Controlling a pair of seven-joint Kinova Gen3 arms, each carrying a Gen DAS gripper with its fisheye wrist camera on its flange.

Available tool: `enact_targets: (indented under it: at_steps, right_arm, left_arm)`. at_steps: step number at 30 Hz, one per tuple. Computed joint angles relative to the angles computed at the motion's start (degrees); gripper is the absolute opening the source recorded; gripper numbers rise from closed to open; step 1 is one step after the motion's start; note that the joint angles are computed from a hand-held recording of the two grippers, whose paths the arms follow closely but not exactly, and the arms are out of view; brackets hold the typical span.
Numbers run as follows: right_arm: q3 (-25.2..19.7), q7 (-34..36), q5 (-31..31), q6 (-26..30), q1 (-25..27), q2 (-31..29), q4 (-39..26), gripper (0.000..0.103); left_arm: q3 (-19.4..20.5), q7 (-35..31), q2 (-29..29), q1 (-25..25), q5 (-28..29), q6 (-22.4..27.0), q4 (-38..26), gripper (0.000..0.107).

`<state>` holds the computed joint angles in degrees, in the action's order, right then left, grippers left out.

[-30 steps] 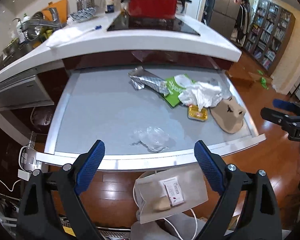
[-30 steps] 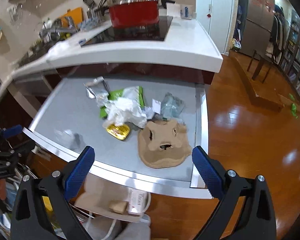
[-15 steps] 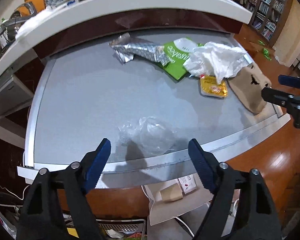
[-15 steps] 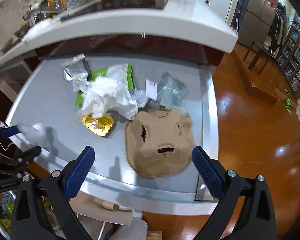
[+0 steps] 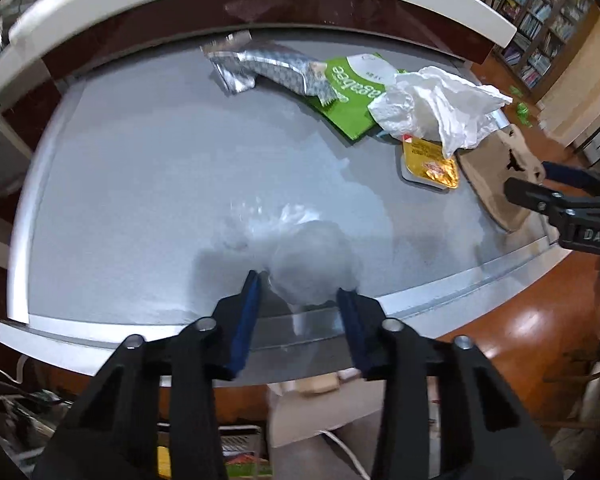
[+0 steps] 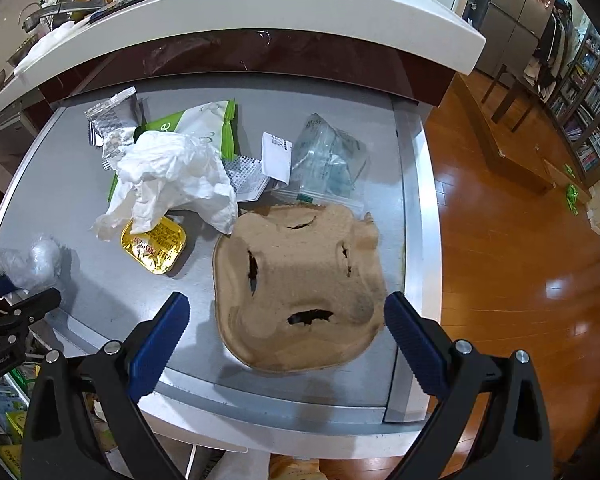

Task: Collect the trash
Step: 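Grasp the plastic bag with the left tool while the right tool grasps the cardboard piece, then carry both items over the paper bag and release them inside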

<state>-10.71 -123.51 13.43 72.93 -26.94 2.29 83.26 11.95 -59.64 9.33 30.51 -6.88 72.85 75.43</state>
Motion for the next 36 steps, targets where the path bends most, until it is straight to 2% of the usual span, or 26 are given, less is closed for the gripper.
enact_targets:
  at_steps: [6, 8, 12, 21, 28, 31, 36]
  right_arm:
    - [1.0, 2.4, -4.6, -2.5, 2.1, -0.5, 1.5, 0.093]
    - [0.9, 3.3, -5.0, -2.2, 2.2, -0.1, 1.3, 0.076]
    - [1.2, 5.7, -8.0, -3.4, 3.2, -1.0, 1.7, 0.075]
    - [0.3, 3.5, -5.2, -1.4, 3.7, -5.2, 0.8, 0.074]
    - [0.5, 4.2, -9.0, -1.3, 6.3, -9.4, -0.3, 0.072]
    - [-1.2, 4.1, -7.2, 0.5, 6.3, -8.6, -1.6, 0.072]
    - [-1.2, 3.7, -8.1, 0.4, 5.9, -8.3, -1.2, 0.072]
  left_arm:
    - [-0.4, -1.7, -0.6, -1.7, 2.1, -1.2, 0.8, 0.033]
    - [-0.5, -1.9, -1.1, -2.2, 2.9, -1.7, 1.2, 0.031]
    - [-0.4, -1.7, -2.0, -2.7, 2.9, -2.1, 1.5, 0.031]
    - [-0.3, -1.0, -5.2, -4.2, 2.4, -1.8, 1.2, 0.031]
    - [0.7, -2.4, -8.5, -5.7, 1.7, -0.9, -0.3, 0.031]
    - [1.1, -3.4, -9.4, -6.1, 1.6, -0.4, -0.7, 0.031]
    - [1.8, -2.1, -9.6, -6.0, 1.1, -0.8, -0.3, 0.031]
